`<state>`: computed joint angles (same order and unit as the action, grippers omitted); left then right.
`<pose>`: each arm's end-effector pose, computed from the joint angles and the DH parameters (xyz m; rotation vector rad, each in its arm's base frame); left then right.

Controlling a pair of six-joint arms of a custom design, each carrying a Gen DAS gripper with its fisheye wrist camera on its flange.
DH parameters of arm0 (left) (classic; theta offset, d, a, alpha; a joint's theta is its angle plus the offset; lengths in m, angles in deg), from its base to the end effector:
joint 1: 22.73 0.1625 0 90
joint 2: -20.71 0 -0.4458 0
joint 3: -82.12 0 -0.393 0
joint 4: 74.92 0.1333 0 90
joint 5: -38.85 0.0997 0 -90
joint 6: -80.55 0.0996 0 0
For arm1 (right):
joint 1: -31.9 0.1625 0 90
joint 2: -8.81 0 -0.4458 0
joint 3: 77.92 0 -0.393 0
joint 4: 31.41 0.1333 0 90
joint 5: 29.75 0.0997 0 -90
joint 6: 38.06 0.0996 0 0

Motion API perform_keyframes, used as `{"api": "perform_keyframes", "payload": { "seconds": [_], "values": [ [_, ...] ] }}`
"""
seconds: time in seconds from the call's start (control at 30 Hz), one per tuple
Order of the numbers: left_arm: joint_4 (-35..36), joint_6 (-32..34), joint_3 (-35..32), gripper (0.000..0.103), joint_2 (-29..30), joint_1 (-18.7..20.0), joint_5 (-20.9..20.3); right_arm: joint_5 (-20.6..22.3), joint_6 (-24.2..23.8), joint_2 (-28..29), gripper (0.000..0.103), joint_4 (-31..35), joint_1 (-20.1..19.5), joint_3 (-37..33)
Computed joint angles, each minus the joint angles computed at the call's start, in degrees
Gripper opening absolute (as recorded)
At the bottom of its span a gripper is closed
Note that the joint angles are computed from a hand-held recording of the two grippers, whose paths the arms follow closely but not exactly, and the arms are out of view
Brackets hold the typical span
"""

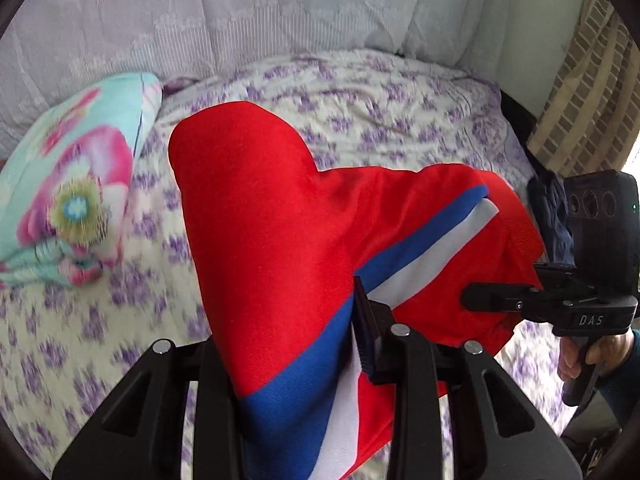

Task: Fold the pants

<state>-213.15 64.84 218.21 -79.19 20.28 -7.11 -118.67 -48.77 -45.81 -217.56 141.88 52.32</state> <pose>-0.1199 -0.3889 0.3204 0.5684 2.4238 -0.7474 0.2924 -0.4087 0.0870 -0.8109 2.9355 -0.5474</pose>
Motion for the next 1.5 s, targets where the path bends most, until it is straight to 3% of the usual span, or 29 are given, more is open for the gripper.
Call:
{"api": "perform_keyframes", "payload": {
  "seconds": [0.13, 0.23, 0.47, 0.67, 0.8, 0.9, 1.07, 1.17, 1.3, 1.4, 1.5],
  "values": [
    [-12.15, 10.10, -7.96, 0.031, 11.49, 7.48, -0.70, -1.73, -1.80, 4.28, 0.029, 3.54, -0.36, -10.64],
    [-15.84, 14.67, -13.71, 0.031, 17.87, 12.61, -3.06, -2.46, -2.34, 7.94, 0.029, 6.06, -1.55, -17.15],
    [-17.65, 15.28, -20.22, 0.032, 27.82, 19.50, -3.97, -3.65, -1.90, 14.96, 0.029, 9.35, -5.02, -25.27],
    [-15.57, 12.47, -21.29, 0.032, 29.93, 23.89, -8.17, -4.17, -1.11, 17.45, 0.029, 11.59, -7.28, -27.00],
    [-16.24, 12.77, -21.23, 0.037, 30.85, 24.89, -8.20, -4.93, -1.26, 17.87, 0.029, 12.32, -7.98, -26.86],
    [-18.24, 12.68, -20.77, 0.050, 31.79, 25.49, -7.52, -8.28, -0.92, 18.76, 0.029, 12.01, -8.10, -26.91],
    [-23.53, 12.81, -19.30, 0.092, 32.97, 25.78, -2.87, -10.12, -0.18, 19.51, 0.038, 11.78, -8.23, -27.01],
    [-22.76, 10.25, -19.39, 0.099, 32.63, 26.35, -2.68, -11.47, 0.02, 20.07, 0.049, 11.93, -7.69, -27.69],
    [-16.23, 5.34, -20.42, 0.099, 31.31, 25.70, -1.21, -13.75, 2.70, 19.16, 0.063, 11.78, -6.72, -27.26],
    [-15.14, 6.58, -18.05, 0.098, 28.90, 22.79, 4.86, -13.85, 4.94, 16.24, 0.063, 10.20, -6.45, -24.89],
    [-17.27, 8.35, -13.57, 0.098, 25.29, 18.69, 12.55, -16.72, 5.41, 12.13, 0.064, 8.37, -4.87, -21.74]
  ]
}}
